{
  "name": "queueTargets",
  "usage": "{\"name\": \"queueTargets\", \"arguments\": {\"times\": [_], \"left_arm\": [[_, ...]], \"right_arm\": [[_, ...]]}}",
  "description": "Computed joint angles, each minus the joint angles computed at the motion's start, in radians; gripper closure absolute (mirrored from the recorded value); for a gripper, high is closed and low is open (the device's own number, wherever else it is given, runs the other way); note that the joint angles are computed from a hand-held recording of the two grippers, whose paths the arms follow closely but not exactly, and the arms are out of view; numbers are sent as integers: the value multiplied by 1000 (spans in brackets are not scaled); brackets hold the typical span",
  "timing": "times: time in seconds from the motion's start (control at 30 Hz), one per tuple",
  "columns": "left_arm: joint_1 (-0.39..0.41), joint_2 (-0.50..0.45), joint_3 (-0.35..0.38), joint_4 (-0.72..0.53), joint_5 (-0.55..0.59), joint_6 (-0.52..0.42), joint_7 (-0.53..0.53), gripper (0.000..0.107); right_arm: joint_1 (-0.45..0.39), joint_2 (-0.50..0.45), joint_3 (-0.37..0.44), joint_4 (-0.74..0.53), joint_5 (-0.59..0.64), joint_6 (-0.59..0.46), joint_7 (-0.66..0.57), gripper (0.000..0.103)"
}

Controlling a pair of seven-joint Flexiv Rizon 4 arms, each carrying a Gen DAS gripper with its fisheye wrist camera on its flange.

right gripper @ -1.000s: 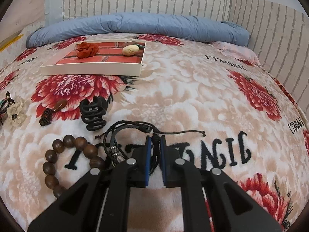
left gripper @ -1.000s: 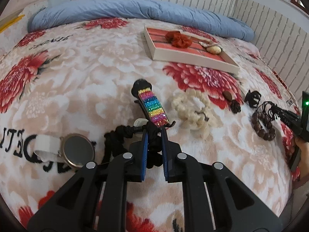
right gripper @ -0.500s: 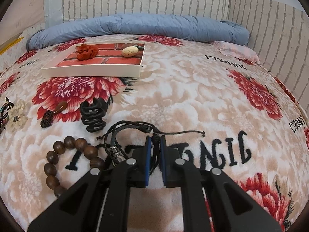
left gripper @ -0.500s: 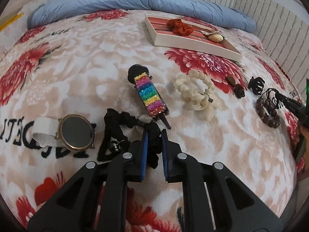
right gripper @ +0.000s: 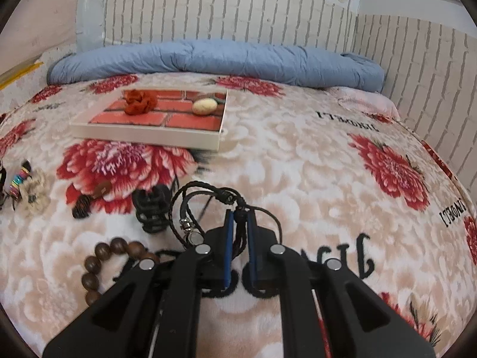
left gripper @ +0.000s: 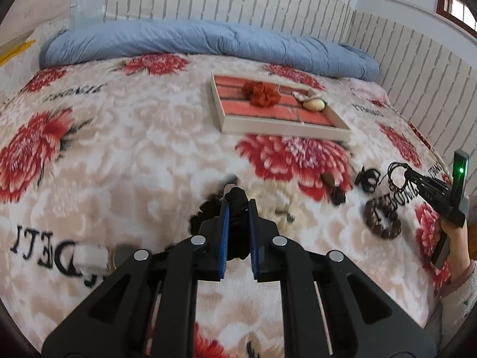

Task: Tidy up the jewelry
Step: 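Lift black scrunchie with left tool while right tool carries bracelet toward tray, then lower black scrunchie into tray with left tool while right tool lowers bracelet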

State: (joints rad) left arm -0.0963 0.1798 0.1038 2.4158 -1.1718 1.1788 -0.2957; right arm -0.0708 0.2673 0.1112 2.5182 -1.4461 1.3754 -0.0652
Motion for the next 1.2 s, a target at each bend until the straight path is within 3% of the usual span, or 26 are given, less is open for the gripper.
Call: {"name": "queueTargets", "arguments": {"times": [0.3,0.7,0.93,1.2], "left_arm": [[-15,-51,-38,-129,-10,22,-44,96],[14,-241,-107,-350,119,44,-194,96],[47,-377,-162,-492,232,68,-297,96],[74,-551,-187,-653,489,49,-499,96]], "right_arm": [[4,-49,-3,-77,17,5,-18,94],[66,-220,-18,-297,78,-32,-95,94],[139,-361,-44,-430,183,-64,-191,94],[231,-516,-88,-551,388,-110,-348,94]]}}
